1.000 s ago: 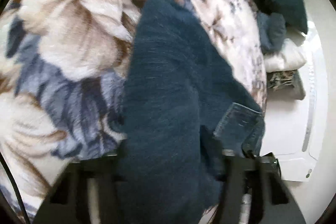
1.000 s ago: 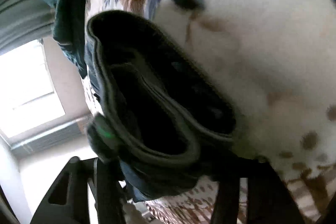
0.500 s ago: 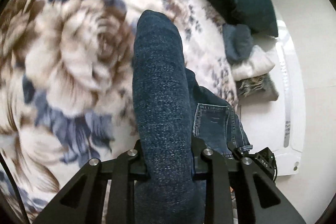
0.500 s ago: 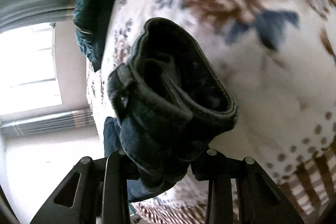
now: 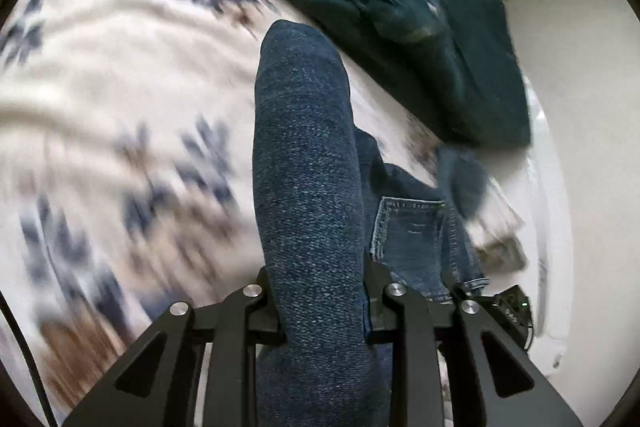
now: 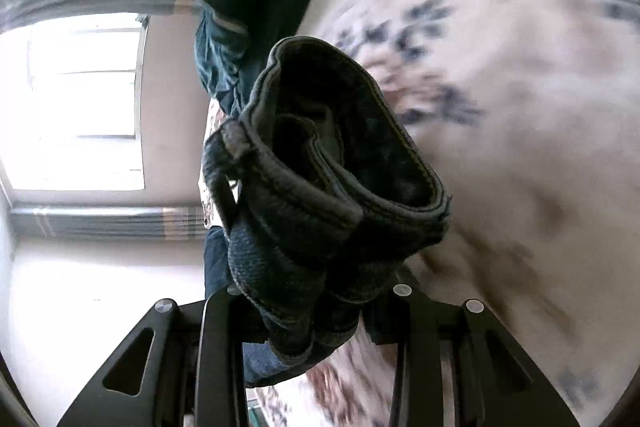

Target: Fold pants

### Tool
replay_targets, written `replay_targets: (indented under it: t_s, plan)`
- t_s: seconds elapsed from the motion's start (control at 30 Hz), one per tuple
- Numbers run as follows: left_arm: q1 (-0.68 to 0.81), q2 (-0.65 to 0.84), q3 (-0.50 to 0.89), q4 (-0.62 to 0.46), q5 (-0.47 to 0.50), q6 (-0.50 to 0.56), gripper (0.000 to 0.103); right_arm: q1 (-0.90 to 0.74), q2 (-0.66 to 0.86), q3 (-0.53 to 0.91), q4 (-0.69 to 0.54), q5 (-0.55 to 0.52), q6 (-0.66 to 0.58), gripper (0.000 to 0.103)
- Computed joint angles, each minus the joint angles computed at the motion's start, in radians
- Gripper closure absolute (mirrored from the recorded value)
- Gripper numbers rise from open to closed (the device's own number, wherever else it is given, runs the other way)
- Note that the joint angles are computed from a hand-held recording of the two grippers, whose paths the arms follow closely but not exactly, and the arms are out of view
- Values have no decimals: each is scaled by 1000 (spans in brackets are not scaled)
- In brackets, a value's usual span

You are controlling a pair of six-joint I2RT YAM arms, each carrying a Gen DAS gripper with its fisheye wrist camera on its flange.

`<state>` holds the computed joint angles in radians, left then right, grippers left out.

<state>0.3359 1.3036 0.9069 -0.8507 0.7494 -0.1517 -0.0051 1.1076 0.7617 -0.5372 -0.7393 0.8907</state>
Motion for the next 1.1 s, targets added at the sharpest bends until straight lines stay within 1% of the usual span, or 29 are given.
replay_targets:
  t_s: [0.07, 0.17, 0.2, 0.27, 0.33, 0.37, 0.4, 0.43, 0.47, 0.5, 0.53, 0.57, 0.6, 0.63, 0.67, 0.7, 0.77, 0.8, 0.83, 0.87, 0.9, 0.97, 1.0, 1.1]
  plan:
    - [47, 155, 64, 49, -7, 66, 81, 127, 175, 2, 236, 73, 95, 68]
    - [88, 358, 150, 102, -48, 146, 81, 224, 383, 27, 415, 128, 145, 68]
    - [94, 421, 169, 114, -57, 167, 81, 240, 416, 35, 429, 142, 143, 67]
    - [112, 496, 182, 116, -61, 204, 80, 254, 455, 37, 453, 161, 133, 67]
    - [117, 494, 154, 126, -52, 214, 77, 248, 482, 42, 462, 146, 120, 64]
    - [117, 483, 141, 131, -54, 203, 74, 242, 489, 50, 441, 135, 113, 62]
    - [117, 466, 129, 123, -61, 183, 69, 232, 503, 78, 381, 123, 101, 53]
    - [116, 451, 135, 102, -89, 164, 60, 232, 534, 106, 351, 117, 92, 48]
    - [92, 412, 136, 72, -165, 131, 55, 228, 578, 150, 305, 110, 65, 45]
    - [81, 368, 138, 32, -218, 118, 47, 235, 593, 240, 150, 141, -12, 31]
    - [48, 304, 125, 13, -298, 101, 43, 249, 600, 295, 55, 193, -71, 15]
    - [18, 260, 119, -4, -371, 95, 40, 272, 604, 372, -56, 268, -138, 12]
    - [-27, 192, 101, -10, -451, 80, 33, 317, 611, 484, -204, 403, -222, 12]
    - [-71, 127, 79, -6, -519, 67, 18, 346, 635, 567, -285, 480, -261, 12]
    - [-124, 78, 68, -13, -602, 52, 10, 386, 654, 649, -373, 574, -303, 11]
    - [-173, 40, 58, -28, -674, 40, 4, 437, 689, 750, -473, 684, -350, 9]
    - [-247, -2, 53, -50, -751, 0, 4, 495, 712, 841, -552, 773, -379, 8]
    - [-287, -16, 57, -65, -782, -24, 4, 530, 731, 892, -597, 836, -393, 7]
    - [-309, -32, 55, -77, -802, -40, 4, 556, 723, 901, -604, 874, -400, 7]
    - [-333, -45, 58, -90, -826, -60, 4, 587, 664, 870, -643, 896, -387, 7]
    - [-357, -56, 64, -107, -845, -74, 4, 607, 655, 879, -663, 922, -385, 7]
    - [-402, -67, 91, -139, -872, -105, 4, 637, 566, 822, -688, 929, -360, 7]
    - [-405, -69, 107, -146, -878, -108, 4, 642, 549, 817, -670, 939, -349, 7]
    - [-460, -91, 156, -198, -922, -149, 4, 676, 487, 834, -738, 954, -322, 7]
